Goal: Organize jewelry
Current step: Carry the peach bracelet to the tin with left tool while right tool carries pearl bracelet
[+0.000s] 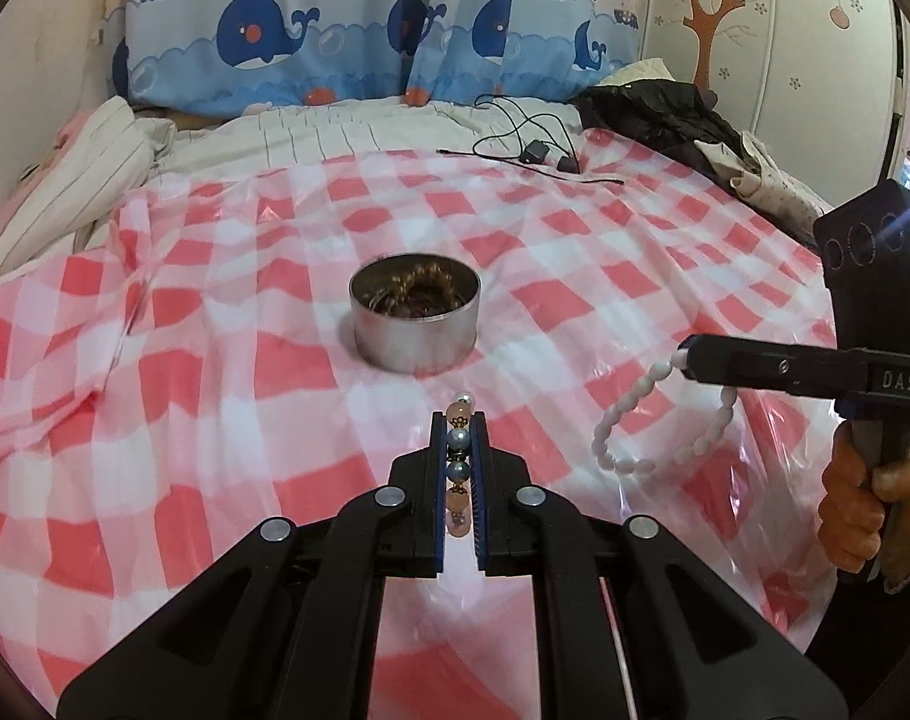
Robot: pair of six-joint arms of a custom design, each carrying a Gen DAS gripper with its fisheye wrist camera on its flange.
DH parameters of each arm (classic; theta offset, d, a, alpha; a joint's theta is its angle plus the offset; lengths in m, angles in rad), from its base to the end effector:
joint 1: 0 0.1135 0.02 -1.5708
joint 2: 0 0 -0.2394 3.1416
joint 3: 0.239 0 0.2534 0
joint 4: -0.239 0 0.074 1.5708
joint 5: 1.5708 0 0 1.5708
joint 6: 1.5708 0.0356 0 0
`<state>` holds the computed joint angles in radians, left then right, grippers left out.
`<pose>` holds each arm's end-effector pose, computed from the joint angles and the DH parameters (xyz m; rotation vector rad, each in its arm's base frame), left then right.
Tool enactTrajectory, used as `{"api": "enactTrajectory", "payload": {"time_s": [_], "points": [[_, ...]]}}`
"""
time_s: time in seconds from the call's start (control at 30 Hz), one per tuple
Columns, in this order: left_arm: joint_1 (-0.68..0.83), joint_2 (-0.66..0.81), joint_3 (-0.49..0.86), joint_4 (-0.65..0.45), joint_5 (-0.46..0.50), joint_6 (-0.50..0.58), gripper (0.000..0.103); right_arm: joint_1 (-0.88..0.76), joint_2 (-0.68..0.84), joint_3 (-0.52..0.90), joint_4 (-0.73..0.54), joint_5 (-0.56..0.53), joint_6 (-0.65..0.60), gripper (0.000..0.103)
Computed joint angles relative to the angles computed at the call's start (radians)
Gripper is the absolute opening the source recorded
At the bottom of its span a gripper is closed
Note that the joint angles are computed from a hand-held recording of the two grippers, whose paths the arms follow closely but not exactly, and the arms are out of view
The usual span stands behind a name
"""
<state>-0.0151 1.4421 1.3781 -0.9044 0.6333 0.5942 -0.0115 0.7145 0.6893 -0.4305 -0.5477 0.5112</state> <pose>0.2966 -0.0256 0.3104 0.9311 2.1654 -0.5284 0.1807 0.0165 0.2782 0.1812 2.0549 0.8664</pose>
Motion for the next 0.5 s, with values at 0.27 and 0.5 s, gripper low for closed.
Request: {"api": "enactTrajectory", "payload": {"time_s": [0.27,0.5], "points": [[-0.036,0.084,0.103,0.036,-0.016,-0.071,0.006,-0.059,0.139,0.069,0.126,-0.022,0.018,0.008],[-0.090,0.179,0.212,0.060,-0.044,-0.122,0.006,-0.071,0.307,0.147,0.205,-0.029,0.008,0.008]]}}
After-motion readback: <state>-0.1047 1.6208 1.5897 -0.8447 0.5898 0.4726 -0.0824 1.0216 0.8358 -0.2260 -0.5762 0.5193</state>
